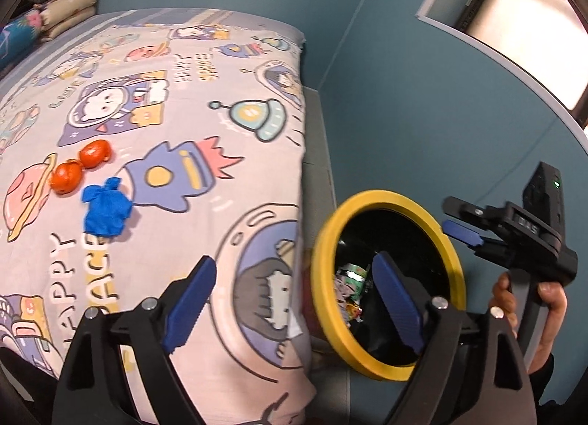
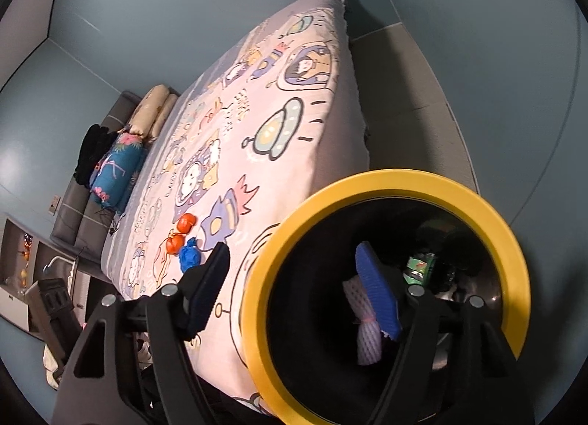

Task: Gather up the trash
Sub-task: 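Move both open tools back over the blue glove and orange peel on the bed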

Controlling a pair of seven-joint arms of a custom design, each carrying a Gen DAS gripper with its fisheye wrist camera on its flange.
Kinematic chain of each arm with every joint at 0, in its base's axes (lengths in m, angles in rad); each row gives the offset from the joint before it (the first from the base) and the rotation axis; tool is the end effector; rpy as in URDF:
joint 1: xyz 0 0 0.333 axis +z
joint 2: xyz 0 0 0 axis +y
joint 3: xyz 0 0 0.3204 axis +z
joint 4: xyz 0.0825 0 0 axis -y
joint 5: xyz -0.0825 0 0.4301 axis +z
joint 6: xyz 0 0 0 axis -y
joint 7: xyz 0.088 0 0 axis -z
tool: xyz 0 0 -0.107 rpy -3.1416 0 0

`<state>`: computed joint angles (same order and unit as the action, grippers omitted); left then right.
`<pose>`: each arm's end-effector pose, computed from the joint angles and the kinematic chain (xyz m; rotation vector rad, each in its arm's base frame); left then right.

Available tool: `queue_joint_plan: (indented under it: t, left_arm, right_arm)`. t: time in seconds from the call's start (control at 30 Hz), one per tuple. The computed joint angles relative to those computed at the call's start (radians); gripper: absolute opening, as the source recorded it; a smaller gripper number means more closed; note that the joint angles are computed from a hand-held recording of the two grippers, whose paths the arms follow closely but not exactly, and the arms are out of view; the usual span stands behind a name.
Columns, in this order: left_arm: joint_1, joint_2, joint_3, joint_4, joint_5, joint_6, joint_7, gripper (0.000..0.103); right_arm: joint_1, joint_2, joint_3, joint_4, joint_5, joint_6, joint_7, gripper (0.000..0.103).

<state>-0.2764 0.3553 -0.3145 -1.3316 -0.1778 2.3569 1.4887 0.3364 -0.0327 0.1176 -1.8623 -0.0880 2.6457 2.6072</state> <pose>0.6514 -0.3858 0.6186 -1.6267 2.3763 -1.0976 0.5801 0.2868 0.6162 -1.1655 2.0138 -0.1325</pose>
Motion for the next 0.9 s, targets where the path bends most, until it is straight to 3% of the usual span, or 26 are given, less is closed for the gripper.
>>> queue_joint_plan:
  t: [0.23,0.57,0.9]
  left_arm:
    - [0.024,-0.023,0.025,-0.041,0.022,0.026,-0.033,0.087]
    - [0.061,-0.053,0.055,-0.098,0.061,0.07,-0.097,0.087]
    - [0.095,-0.034,0.078,-0.109,0.095,0.091,-0.19,0.087]
  right_arm:
    - [0.019,0.044,0.002,0.054,0.017,0.012,-0.065,0.072]
    - [0.07,0.17,-0.015,0.229,0.029,-0.05,-0.146,0.075]
    - [0.129,0.422,-0.042,0.605,0.069,-0.229,-0.302,0.076]
